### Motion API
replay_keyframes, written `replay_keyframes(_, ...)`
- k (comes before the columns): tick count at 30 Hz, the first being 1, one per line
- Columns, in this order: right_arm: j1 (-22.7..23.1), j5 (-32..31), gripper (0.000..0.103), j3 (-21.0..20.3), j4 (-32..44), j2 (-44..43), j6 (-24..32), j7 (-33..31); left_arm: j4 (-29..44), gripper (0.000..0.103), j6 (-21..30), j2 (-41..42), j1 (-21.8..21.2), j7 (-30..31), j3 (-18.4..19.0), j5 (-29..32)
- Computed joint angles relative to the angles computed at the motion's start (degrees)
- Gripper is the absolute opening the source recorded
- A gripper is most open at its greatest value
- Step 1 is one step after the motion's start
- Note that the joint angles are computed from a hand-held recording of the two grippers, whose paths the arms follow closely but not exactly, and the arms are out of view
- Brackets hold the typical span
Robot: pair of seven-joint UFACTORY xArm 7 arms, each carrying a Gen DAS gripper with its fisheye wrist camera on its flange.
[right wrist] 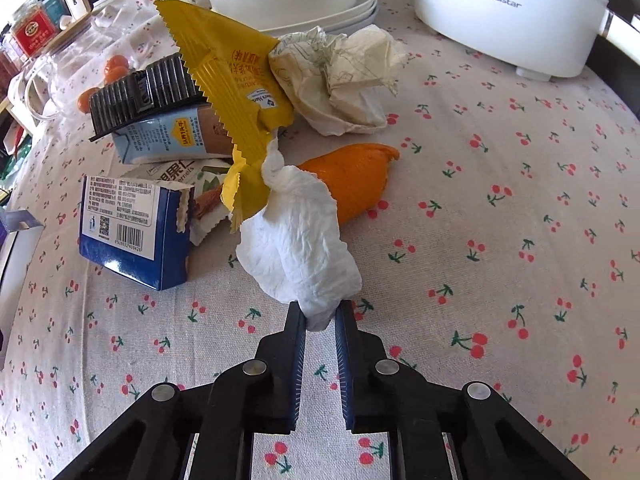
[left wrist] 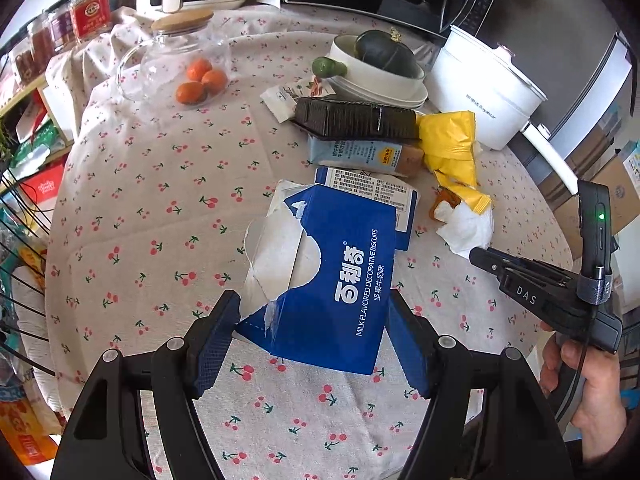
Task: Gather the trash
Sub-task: 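Carry the box and bag over the white bin and open both tools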
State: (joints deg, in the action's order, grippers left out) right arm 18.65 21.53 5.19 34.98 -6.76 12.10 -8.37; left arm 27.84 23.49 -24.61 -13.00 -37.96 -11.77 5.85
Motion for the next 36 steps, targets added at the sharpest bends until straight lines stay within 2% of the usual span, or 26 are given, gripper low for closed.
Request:
replay_keyframes(4,-1.1,-2.5,0.012,-0.3,-2.0,-3.8,2.0,0.9,0.6,0.075,-0.4,0.4,-0.2,-0.8,-1.1,0.8)
replay_keyframes(12,-1.7,-2.9,0.012,-4.4,-6.3,-11.9,5.8,-1.2,2.6,0.075,-1.4,2.4,-1.4,-3.0,-3.1,2.3)
replay_keyframes(20,-4.8,-4.2,0.012,-7.6,-10.1,-19.5,9.0,-3.0,7.0,0.075,-2.3,7.4,-2.9,-6.7,-5.6,6.2)
replay_keyframes(28,-9.7,-6.3,0.012,-10.9,-13.1,-26.2,12.8,-5.3,13.5,0.075,-2.8,14.6,-5.4,-12.4,-7.5,13.2)
replay_keyframes(36,-16.5,-8.2,0.012,-14.7,-15.5,-31.5,16.9,-8.8,21.1,0.075,-2.3,22.8,-11.7,-18.5,-6.7,21.5)
